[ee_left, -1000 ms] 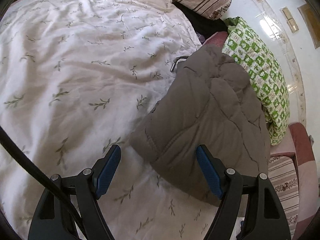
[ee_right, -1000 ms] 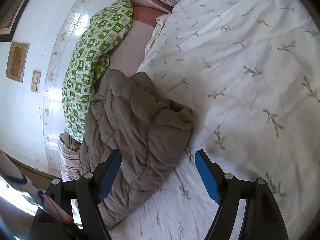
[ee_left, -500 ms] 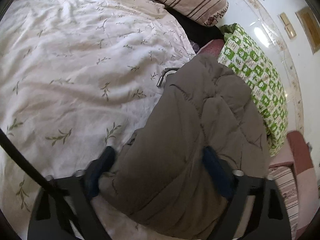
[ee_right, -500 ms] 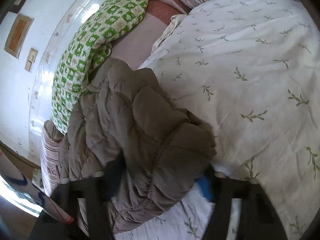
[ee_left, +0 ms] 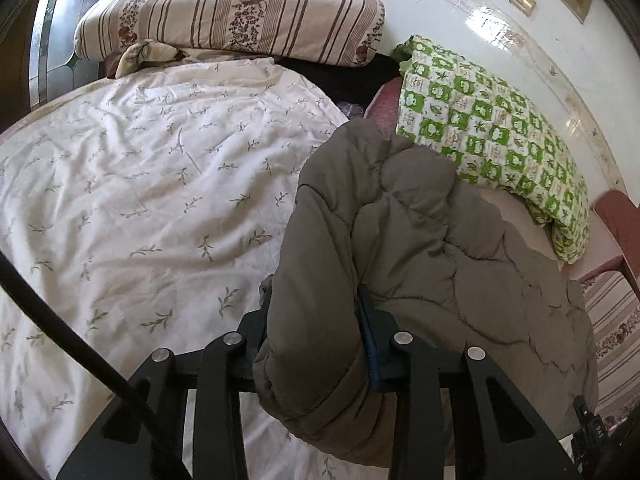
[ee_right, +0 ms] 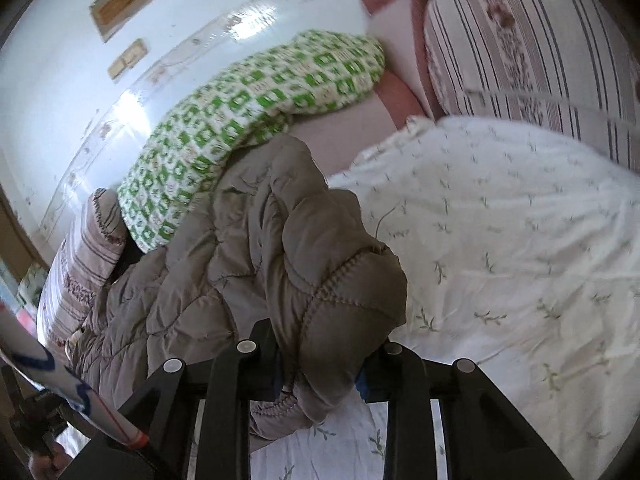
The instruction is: Fold large clothes
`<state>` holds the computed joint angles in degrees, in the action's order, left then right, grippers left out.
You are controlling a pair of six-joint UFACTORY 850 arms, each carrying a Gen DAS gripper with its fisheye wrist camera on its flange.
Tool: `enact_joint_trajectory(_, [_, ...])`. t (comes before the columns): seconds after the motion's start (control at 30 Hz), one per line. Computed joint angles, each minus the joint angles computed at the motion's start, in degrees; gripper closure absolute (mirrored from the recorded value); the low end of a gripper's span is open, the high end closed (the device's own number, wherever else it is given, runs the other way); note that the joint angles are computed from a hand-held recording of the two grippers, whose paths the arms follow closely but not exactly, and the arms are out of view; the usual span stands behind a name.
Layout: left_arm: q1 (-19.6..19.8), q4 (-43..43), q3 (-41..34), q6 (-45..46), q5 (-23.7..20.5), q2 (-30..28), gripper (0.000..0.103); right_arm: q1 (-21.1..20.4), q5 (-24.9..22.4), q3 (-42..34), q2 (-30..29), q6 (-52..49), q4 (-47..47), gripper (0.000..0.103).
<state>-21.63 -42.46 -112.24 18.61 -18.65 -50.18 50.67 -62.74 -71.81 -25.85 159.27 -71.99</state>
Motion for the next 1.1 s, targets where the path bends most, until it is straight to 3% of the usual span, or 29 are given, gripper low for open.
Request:
enact_joint_trajectory(0.33, [2.01, -13.01, 10.46, 13.85, -1.55, 8.73, 0.070, 4.75, -2.78, 0.01, 2.36, -0.09, 1.80, 0.075])
enact_joint_trajectory(0.47, [2.73, -19.08, 18.19, 20.78, -0.88, 13.62, 0.070, 7.46, -3.86, -0.36, 2.39, -0.85, 4.36, 0.075])
enact_joint_trajectory(0.7, [3.49, -25.09, 26.65, 28.54, -0.82, 18.45, 0.069, 11.50, -2.62, 0.44, 2.33, -0.26, 9.11, 0.075])
enact_joint_trajectory(0.8, [3.58, -21.30, 27.25, 24.94, -0.81, 17.59, 0.061, 11.01, 1.96, 2.09, 2.71, 2.18, 11.99, 0.072])
enact_joint_trajectory(0.83, [3.70, -19.05, 27.22, 22.24, -0.70, 17.12, 0.047, 10.59, 3.98, 2.74, 2.98, 2.43, 13.21, 0.068])
enact_joint_trajectory(0.9, [4.38, -15.94, 27.32, 17.27, -1.18, 16.52, 0.034, 10.46, 6.72, 4.53, 4.04, 5.81, 12.99, 0.060])
enact_joint_trajectory(0.97, [6.08, -19.74, 27.75, 18.66, -4.50, 16.45, 0.032, 11.17, 7.84, 6.30, 5.45, 9.94, 11.92, 0.051])
enact_joint_trajectory(1.03, [7.49, -22.61, 28.66, 21.05, -6.69, 17.19, 0.031, 12.05, 7.09, 6.31, 6.03, 9.44, 12.85, 0.049])
enact_joint_trajectory(1.1, [8.25, -24.32, 30.35, 23.32, -5.97, 18.73, 0.031, 13.07, 5.53, 5.55, 6.04, 7.91, 14.26, 0.049])
